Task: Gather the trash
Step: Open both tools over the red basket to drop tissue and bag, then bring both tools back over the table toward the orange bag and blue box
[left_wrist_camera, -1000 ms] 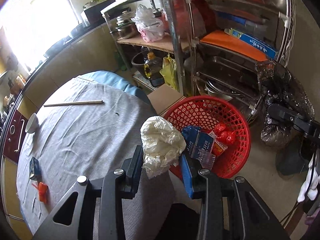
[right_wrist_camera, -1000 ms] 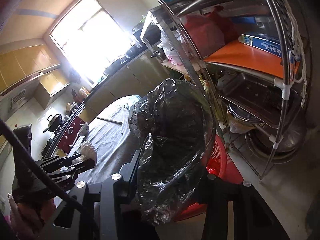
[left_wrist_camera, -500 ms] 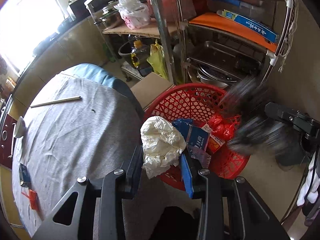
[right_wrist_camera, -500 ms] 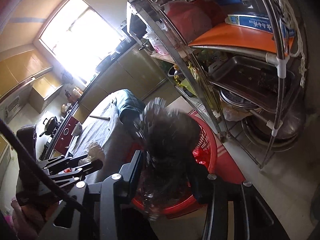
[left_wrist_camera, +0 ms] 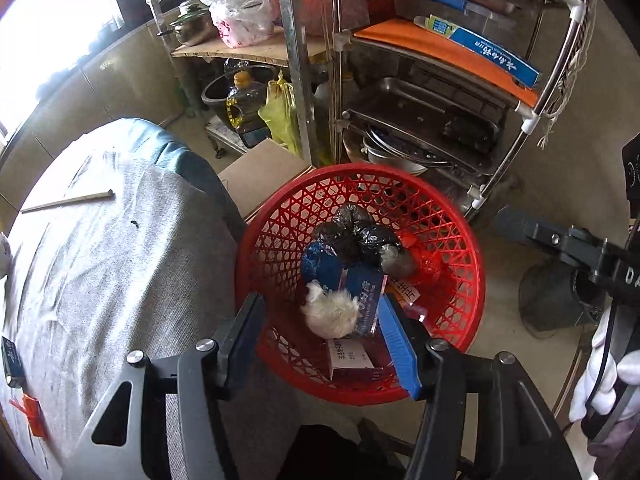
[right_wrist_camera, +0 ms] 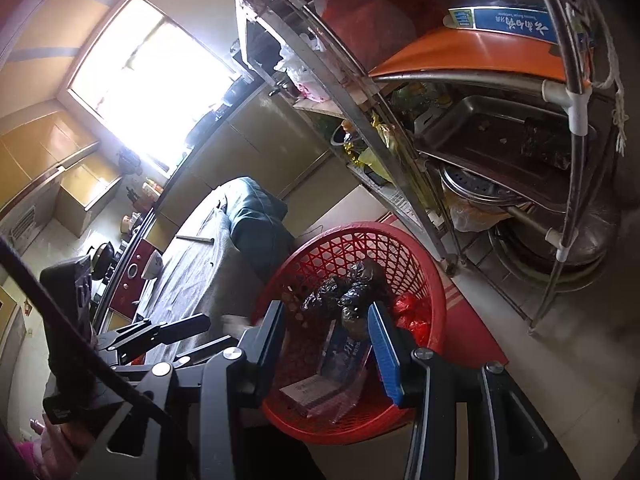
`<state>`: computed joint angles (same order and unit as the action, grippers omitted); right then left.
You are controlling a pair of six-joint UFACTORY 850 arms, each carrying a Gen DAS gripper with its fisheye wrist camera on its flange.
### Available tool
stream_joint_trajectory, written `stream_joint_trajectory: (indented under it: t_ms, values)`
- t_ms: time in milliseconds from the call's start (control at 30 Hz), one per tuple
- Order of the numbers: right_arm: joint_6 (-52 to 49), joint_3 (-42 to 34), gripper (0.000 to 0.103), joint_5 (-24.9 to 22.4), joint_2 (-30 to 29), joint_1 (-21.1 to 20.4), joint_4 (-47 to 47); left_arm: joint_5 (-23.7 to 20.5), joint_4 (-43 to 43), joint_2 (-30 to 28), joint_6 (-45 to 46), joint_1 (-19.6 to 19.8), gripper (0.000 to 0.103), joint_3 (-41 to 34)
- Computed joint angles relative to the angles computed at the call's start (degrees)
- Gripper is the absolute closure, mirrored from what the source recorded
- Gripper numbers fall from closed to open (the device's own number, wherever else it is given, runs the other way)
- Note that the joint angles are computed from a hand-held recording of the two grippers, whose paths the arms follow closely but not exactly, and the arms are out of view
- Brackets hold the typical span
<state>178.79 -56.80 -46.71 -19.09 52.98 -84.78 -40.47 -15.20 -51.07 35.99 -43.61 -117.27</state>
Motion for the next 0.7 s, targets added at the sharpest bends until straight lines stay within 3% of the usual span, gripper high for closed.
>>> stream_joint_trajectory:
  t_ms: [300,400,700]
  values:
    - [-0.9,-0.9,0.051,-1.1,0.8,0.7,2.6,4.0,-0.8,7.5,0.3,4.2,0.041,10.7]
    - [-0.8,-2.2,0.05,-0.1,0.3,0.6,1.5,6.8,3.4,10.5,-4.2,5.8,0.041,14.8]
    - [-16.0,-14.9,0.049,3.1,-6.0,-0.3,4.0,15.8,11.0,18.5,-15.8,11.4,0.041,23.7]
